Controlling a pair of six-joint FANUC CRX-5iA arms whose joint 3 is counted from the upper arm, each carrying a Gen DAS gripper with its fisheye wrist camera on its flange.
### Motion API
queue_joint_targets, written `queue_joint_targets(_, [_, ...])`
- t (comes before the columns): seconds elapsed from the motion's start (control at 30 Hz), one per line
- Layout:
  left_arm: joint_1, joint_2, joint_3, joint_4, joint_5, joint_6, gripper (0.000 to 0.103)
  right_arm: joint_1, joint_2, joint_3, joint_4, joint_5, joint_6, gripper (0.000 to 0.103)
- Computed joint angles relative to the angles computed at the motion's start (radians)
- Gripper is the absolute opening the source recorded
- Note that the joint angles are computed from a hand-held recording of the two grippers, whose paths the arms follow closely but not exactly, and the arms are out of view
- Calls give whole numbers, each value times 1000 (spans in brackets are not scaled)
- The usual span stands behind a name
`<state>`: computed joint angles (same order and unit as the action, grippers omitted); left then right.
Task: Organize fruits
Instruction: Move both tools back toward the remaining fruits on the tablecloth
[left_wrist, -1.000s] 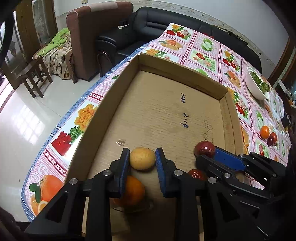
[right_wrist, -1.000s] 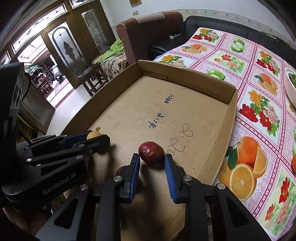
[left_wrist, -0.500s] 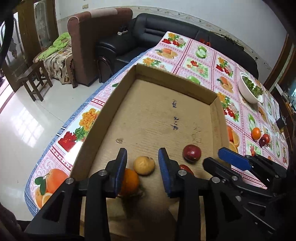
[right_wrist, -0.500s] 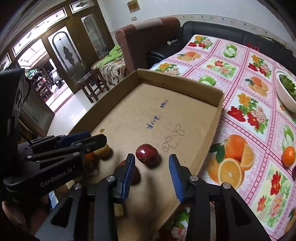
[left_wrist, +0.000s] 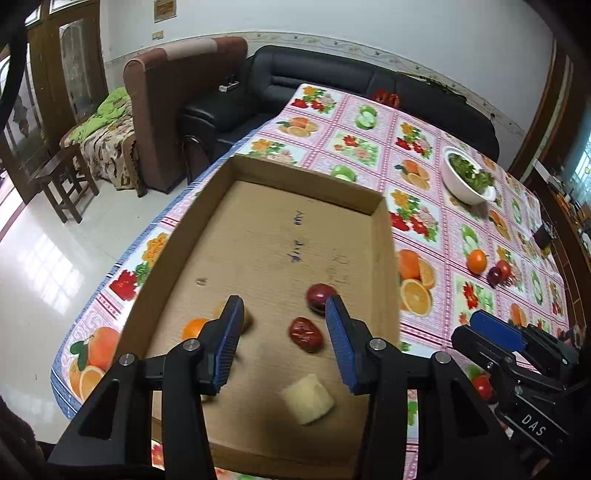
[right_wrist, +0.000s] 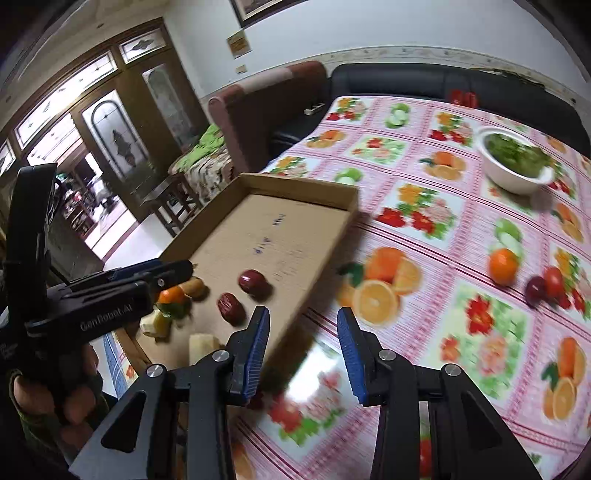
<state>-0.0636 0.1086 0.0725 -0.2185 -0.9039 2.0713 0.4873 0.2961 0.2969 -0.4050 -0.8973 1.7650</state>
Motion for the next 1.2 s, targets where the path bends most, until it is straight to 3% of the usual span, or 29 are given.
queue_joint_targets(0.27, [-50, 9, 16, 4, -6, -9, 44, -52, -51, -73, 20, 27, -33, 41])
queue_joint_targets(0.37, [-67, 14, 19, 16, -6, -19, 44, -57, -72, -109, 63, 47, -64, 55])
queue_joint_targets(0.77, [-153, 53, 44, 79, 6, -76, 44, -128, -161, -231, 111, 98, -105, 55])
queue_joint_targets(1.2, [-225, 95, 58, 137, -3, -146, 44, -230, -219, -321, 81, 111, -108, 55])
